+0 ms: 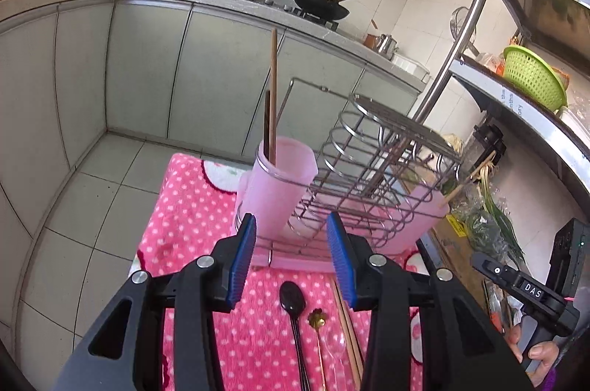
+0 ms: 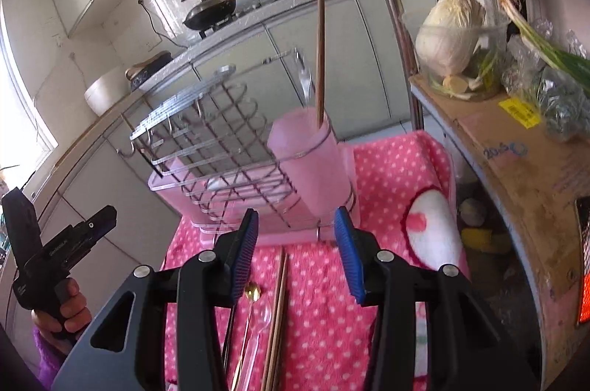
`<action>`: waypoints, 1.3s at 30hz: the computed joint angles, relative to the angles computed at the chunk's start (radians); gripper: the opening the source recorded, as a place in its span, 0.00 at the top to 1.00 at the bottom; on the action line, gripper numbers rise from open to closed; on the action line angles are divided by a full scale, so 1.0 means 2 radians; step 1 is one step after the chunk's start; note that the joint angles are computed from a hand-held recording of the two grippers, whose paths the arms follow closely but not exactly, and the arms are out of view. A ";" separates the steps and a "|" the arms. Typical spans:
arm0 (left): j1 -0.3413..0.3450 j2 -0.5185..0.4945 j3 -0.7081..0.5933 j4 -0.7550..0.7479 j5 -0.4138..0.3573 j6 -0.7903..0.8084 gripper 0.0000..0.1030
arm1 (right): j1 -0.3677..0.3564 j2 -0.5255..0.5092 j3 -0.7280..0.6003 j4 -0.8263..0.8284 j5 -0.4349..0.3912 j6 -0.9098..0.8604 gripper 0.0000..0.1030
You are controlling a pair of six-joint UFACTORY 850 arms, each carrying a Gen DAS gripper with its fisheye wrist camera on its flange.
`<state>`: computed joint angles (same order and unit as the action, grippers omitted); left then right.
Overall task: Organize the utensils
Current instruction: 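Grasp the black spoon with the left gripper while the right gripper lowers to the chopsticks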
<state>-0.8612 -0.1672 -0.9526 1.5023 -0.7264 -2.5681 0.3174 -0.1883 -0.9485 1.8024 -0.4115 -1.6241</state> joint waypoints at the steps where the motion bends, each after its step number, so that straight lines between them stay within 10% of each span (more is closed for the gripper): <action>1: 0.000 -0.002 0.001 0.000 0.007 -0.003 0.62 | 0.001 -0.003 0.002 -0.017 -0.002 0.017 0.58; 27: 0.059 -0.109 -0.065 -0.272 0.221 0.246 0.68 | 0.013 -0.064 -0.002 -0.193 -0.025 0.207 0.58; 39: 0.085 -0.190 -0.146 -0.531 0.208 0.506 0.68 | 0.009 -0.081 -0.014 -0.205 -0.036 0.208 0.58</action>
